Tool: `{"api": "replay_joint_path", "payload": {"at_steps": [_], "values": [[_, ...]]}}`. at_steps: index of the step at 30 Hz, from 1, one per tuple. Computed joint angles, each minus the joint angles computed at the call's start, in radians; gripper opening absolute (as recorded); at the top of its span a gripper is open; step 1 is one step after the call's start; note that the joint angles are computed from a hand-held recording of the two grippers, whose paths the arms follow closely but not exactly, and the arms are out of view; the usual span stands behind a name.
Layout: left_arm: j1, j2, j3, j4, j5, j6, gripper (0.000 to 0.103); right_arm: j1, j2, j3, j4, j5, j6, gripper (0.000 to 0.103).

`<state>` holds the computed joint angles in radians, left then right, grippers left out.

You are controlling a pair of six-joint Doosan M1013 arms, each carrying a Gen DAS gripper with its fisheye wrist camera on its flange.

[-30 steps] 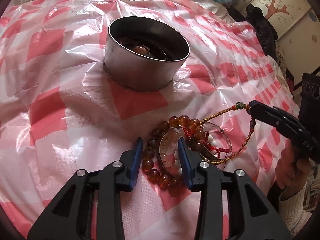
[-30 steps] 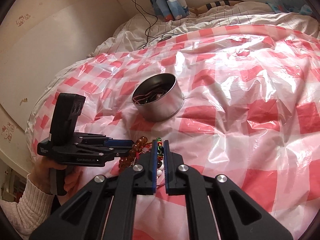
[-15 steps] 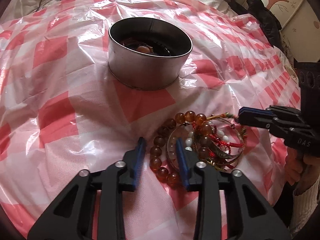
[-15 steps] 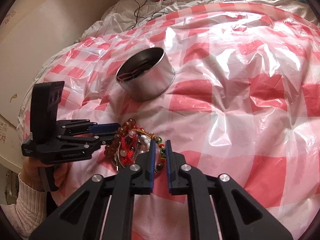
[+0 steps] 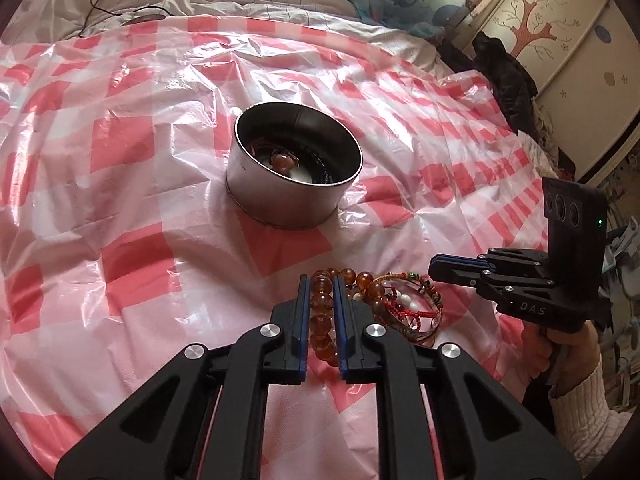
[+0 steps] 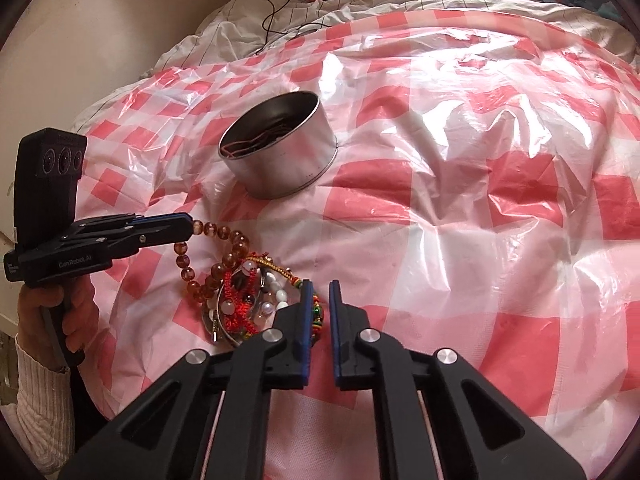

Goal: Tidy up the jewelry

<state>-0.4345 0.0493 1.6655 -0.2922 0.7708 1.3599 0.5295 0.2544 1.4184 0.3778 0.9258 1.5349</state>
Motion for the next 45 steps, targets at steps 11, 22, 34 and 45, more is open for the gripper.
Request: {"api": "replay_joint_path", "payload": {"at_steps": [11,22,34,45], "values": [[0.011,0.000,-0.003,0.033,0.000,-0.056,0.010,-0.006,0.030,-0.035,0.043,0.090,-0.012,0.031],[0.015,0.039,-0.021,0.052,0.095,-0.099,0.010,-0.007,0.022,-0.017,0.057,0.067,-0.025,0.008],[0.042,-0.012,0.022,-0.118,-0.046,0.027,0.010,-0.053,-0.053,0.071,0.492,-0.135,-0.379,0.008],[0.060,-0.038,0.027,-0.338,-0.100,0.201,0.010,-0.096,-0.049,0.098,0.898,-0.075,-0.660,0.007]]}}
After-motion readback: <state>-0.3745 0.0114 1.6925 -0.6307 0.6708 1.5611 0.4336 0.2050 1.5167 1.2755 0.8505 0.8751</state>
